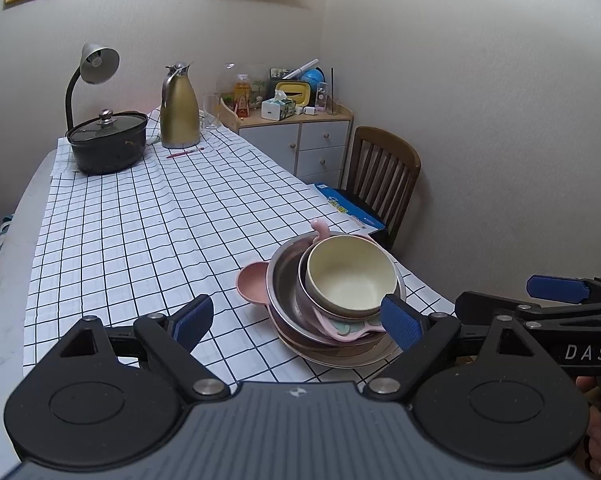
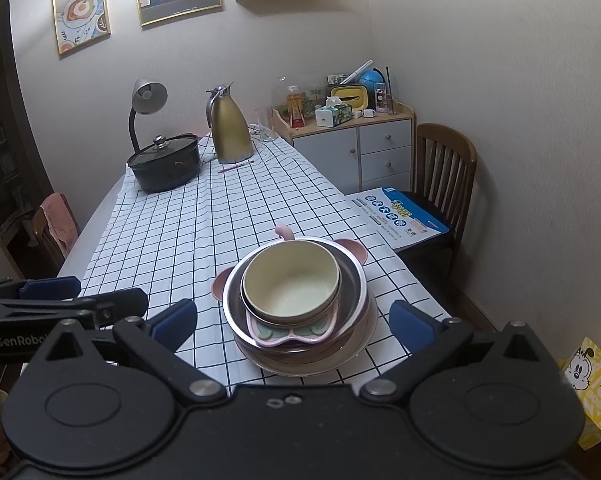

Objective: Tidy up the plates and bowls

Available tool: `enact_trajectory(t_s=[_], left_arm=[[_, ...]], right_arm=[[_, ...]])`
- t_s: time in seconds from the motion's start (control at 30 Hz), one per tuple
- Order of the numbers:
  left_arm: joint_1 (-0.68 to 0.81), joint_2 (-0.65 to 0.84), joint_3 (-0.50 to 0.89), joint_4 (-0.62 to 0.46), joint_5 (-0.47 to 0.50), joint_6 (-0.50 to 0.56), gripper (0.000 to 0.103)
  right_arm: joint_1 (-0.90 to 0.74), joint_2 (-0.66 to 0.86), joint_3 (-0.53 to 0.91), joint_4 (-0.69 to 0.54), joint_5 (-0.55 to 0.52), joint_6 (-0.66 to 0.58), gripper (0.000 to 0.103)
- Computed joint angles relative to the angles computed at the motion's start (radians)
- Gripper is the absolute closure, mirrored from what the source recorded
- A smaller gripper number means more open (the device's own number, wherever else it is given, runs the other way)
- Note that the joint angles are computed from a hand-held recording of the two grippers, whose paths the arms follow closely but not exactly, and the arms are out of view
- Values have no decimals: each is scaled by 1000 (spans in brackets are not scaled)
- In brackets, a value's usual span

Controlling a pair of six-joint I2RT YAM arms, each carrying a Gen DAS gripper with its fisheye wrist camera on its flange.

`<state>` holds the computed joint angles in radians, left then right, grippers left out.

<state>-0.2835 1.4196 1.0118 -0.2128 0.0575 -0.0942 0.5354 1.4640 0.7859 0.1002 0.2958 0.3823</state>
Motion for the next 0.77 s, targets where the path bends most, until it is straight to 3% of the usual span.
enact_trajectory(t_s=[0.77], left_arm=[[2,2,-10,20,3,1,12]], right_arm=[[15,-2,-5,-4,23,23,0]])
